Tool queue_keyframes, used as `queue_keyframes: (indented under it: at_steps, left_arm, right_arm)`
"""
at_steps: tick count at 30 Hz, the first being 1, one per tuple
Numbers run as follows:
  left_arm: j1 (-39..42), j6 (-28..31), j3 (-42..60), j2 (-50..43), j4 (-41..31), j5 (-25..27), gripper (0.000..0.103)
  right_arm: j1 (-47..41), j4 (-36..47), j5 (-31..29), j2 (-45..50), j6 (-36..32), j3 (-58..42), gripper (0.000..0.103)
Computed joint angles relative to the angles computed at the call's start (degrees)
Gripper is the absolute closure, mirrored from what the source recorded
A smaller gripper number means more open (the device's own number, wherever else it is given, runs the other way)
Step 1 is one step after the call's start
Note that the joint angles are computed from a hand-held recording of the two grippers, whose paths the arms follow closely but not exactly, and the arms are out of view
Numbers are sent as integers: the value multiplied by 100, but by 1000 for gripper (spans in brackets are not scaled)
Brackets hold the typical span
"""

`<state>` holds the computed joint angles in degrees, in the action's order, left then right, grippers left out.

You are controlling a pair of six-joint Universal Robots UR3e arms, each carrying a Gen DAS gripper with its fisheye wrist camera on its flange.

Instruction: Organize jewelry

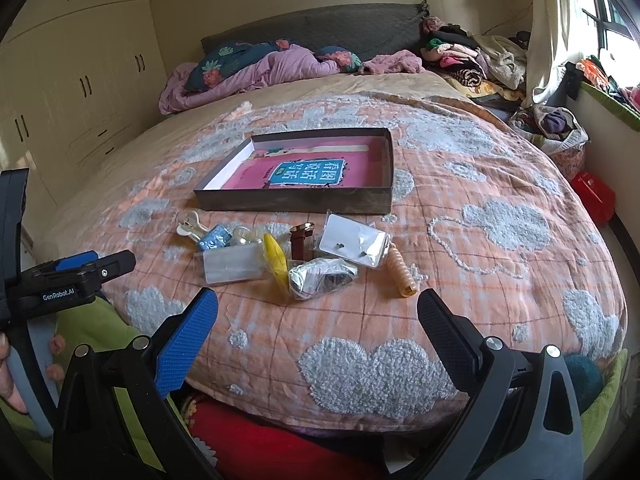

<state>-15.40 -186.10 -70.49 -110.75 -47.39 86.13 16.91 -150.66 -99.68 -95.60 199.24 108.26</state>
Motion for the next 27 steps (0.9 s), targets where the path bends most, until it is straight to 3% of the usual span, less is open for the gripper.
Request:
queue_keyframes:
  at_steps: [13,27]
  left_arm:
    - [205,-37,133,-284,-110,-64,9]
    - [218,310,945,-1169,-521,-877,9]
  right_arm:
    - [-415,98,512,283,-501,-225,4]
    - [-873,-24,1327,845,-876,-277,4]
